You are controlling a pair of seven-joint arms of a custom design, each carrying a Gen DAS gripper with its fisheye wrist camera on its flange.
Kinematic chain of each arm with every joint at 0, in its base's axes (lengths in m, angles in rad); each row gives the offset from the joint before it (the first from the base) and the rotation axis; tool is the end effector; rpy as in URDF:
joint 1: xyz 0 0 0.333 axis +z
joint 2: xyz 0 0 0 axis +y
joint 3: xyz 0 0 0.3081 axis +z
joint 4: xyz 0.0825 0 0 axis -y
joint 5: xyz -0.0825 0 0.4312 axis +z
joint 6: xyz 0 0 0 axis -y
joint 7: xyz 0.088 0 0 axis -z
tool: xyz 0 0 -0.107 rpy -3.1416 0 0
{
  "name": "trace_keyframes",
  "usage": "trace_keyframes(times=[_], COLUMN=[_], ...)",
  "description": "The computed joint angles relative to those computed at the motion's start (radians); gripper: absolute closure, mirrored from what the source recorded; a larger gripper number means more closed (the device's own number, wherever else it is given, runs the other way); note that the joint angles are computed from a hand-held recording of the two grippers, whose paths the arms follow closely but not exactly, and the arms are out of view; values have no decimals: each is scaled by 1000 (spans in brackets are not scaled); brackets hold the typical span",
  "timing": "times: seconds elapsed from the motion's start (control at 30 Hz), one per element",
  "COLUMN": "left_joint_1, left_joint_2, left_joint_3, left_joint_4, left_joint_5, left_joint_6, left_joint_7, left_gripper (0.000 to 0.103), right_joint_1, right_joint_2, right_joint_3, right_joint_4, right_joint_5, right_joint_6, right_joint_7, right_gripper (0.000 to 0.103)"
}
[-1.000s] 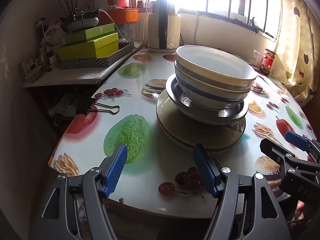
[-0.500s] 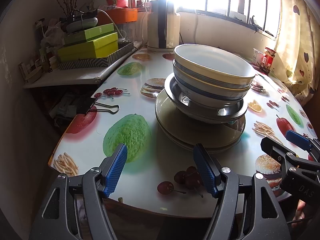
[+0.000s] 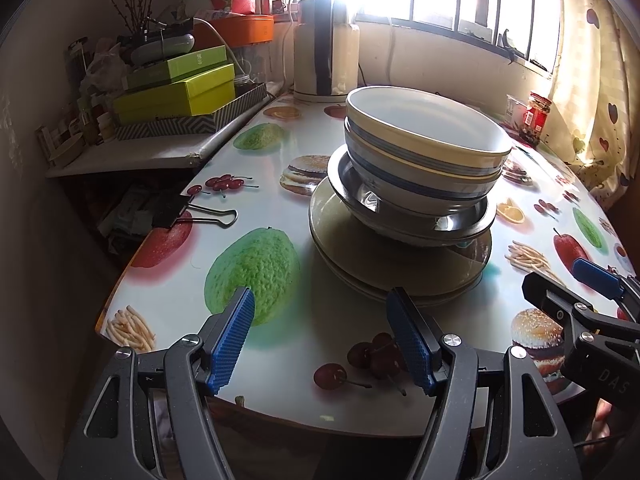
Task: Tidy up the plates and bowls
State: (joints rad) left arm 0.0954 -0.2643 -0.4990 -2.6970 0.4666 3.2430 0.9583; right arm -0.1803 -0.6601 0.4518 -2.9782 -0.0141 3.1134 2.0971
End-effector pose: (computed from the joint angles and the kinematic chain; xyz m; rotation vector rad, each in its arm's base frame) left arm 0.4207 -0.2217 0.3412 -1.5137 2.0744 -0.8489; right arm 0.3802 0.0807 0.3614 -1.5542 1.9405 -0.7172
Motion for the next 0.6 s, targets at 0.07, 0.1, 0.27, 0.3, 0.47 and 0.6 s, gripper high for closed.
trace_keyframes(times=[0.07,0.1,0.27,0.3,0.47,0.6], left_joint_1=[-7,-11,-5,-4,-9,-7], left_joint_2=[1,1,3,2,3,1], left_joint_3=[7,11,7,5,9,5], left_joint_4=[0,0,2,2,2,2], left_joint_5=[1,1,5,5,8,8], left_joint_6=[-2,-2,-1,-3,-2,-2], left_joint_7=[1,1,-2,-3,-1,-4], left_gripper=[34,34,34,34,34,34], right_joint_1=[0,2,2,2,2,1], right_joint_2=[1,0,1,1,1,2], right_joint_3=[-1,-2,-3,-3,-3,-3], right_joint_4=[1,0,0,0,1,1], right_joint_5=[-1,-1,-2,-3,-4,-4], right_joint_6=[-3,-3,-2,-2,-2,-2], right_joint_7=[1,1,3,3,3,3], right_gripper=[18,18,18,18,18,18])
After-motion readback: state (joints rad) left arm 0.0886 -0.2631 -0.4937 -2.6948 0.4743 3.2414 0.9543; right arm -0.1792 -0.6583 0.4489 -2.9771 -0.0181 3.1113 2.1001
